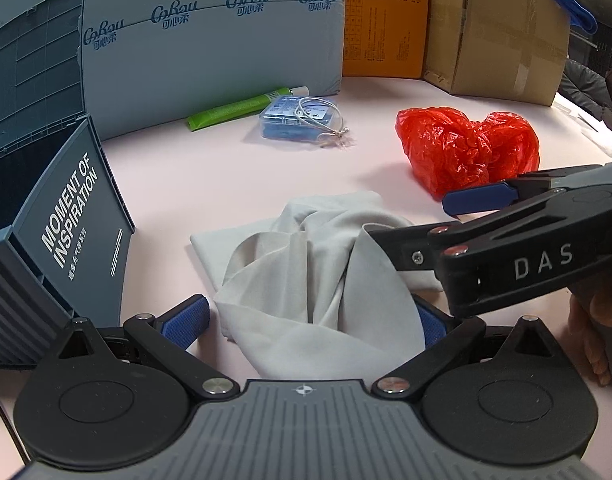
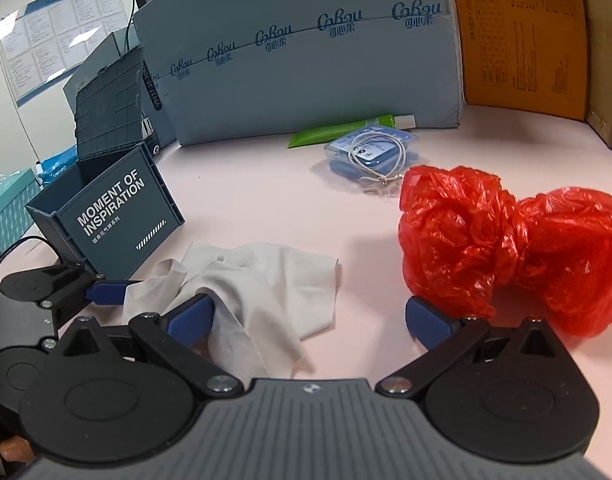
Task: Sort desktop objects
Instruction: 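Lower the left tool onto the white cloth and close its fingers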
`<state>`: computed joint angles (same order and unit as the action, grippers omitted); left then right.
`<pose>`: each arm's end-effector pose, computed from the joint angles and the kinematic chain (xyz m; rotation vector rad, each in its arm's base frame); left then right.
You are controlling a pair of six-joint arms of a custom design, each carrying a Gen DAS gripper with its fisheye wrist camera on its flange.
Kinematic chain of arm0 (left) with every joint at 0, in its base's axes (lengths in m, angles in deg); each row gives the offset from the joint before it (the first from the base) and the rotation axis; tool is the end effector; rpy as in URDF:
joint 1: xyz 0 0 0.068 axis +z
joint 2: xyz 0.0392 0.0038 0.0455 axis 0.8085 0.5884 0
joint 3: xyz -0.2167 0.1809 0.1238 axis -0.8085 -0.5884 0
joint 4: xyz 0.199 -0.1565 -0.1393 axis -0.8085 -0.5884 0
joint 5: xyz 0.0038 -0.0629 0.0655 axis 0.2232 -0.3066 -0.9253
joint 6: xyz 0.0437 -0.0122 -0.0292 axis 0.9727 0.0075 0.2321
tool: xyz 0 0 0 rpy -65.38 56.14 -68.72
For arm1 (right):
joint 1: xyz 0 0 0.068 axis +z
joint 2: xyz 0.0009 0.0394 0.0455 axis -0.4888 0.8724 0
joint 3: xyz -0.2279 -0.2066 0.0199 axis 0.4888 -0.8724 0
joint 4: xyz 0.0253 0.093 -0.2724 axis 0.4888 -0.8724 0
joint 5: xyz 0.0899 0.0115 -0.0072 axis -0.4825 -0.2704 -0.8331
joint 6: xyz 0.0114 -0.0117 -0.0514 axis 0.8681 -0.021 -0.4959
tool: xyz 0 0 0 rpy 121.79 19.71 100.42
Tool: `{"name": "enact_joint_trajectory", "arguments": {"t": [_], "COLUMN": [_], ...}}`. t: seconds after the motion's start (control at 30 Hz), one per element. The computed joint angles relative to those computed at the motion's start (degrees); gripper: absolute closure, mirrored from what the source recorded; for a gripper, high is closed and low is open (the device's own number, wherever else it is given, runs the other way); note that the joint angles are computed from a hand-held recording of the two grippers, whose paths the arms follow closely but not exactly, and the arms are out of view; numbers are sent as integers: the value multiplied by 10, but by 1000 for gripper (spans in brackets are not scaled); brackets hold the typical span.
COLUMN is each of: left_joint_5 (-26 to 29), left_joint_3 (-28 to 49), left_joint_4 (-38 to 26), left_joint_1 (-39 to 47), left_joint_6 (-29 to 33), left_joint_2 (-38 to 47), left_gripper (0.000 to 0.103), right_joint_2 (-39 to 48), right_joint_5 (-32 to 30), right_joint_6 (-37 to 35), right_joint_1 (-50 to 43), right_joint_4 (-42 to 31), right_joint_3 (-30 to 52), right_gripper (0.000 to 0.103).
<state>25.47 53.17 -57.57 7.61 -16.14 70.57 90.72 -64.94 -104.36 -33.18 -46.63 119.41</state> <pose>0.2191 -0.2064 0.1229 0.1561 2.3554 -0.0466 0.2979 0.0019 0.1268 -0.6129 2.2190 0.6121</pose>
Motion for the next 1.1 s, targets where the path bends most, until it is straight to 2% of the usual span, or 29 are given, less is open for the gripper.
{"name": "enact_joint_trajectory", "arguments": {"t": [0.17, 0.43, 0.63, 0.8, 1.1], "left_joint_5": [-8, -22, -19, -14, -14], "left_joint_3": [-4, -11, -13, -10, -1], "left_joint_4": [10, 25, 31, 23, 6], "left_joint_1": [-4, -11, -9, -4, -3], "left_joint_6": [-2, -8, -4, -2, -5], "left_joint_2": [4, 7, 7, 6, 5], "left_gripper": [0, 0, 0, 0, 0], "right_joint_2": [-2, 24, 22, 23, 23], "right_joint_5": [31, 10, 42, 45, 22], "right_joint_6": [18, 112, 108, 115, 163], "right_joint_1": [22, 11, 30, 38, 30], "right_joint_4": [-51, -105, -153, -137, -59], "right_joint_3": [29, 79, 105, 99, 68], "right_gripper": [0, 0, 0, 0, 0]}}
